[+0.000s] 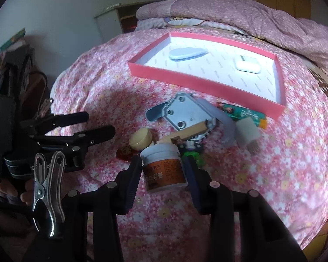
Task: Organize rigid objects
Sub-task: 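Grasp the tan jar lid with the left gripper while the right gripper grasps the white pill jar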
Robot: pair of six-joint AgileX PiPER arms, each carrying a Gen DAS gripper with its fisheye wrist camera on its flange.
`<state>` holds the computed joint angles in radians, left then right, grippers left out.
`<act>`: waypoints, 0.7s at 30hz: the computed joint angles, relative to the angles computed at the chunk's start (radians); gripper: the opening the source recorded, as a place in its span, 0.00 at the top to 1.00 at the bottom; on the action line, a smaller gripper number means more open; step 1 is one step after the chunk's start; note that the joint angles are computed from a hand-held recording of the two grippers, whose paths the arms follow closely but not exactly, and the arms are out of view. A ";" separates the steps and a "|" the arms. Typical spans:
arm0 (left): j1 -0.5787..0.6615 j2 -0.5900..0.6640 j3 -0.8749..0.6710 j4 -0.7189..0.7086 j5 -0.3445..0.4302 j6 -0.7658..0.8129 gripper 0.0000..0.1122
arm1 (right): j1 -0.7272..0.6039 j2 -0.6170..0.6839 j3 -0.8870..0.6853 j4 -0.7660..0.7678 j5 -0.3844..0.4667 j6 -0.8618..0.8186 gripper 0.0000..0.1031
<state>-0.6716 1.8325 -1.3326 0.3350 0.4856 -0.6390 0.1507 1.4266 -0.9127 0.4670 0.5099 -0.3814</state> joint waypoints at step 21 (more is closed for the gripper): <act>-0.086 0.139 -0.150 0.032 0.007 0.066 0.57 | -0.244 -0.131 0.205 0.196 -0.026 -0.190 0.59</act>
